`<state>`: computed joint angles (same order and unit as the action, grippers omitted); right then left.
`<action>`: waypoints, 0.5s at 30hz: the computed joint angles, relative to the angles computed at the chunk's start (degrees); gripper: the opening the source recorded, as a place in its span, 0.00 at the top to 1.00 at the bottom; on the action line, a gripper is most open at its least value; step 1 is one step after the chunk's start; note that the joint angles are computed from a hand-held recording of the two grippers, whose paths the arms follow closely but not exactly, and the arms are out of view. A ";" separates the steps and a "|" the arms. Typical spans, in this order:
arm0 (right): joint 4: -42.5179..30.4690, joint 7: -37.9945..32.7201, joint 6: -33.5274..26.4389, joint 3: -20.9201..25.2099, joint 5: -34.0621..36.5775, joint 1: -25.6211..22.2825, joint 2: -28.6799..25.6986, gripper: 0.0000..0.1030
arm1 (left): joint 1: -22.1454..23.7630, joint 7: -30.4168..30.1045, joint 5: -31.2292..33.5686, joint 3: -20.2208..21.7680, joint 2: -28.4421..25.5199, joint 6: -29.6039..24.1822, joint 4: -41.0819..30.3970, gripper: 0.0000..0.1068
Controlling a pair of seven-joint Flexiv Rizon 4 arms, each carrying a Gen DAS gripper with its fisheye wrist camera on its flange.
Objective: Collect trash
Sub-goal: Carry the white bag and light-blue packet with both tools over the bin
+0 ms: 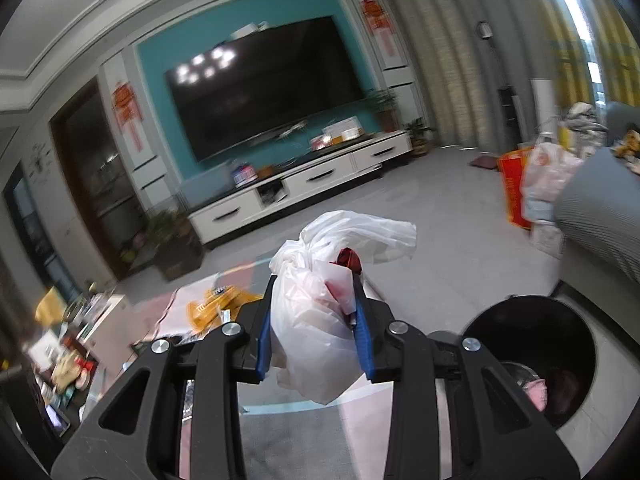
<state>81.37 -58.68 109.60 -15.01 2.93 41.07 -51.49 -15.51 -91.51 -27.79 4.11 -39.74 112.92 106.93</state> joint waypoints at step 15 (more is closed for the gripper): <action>6.47 13.00 -4.58 -15.07 14.94 3.31 -1.60 0.67 | -1.31 3.14 6.91 -5.65 -12.66 -18.73 -26.07 0.69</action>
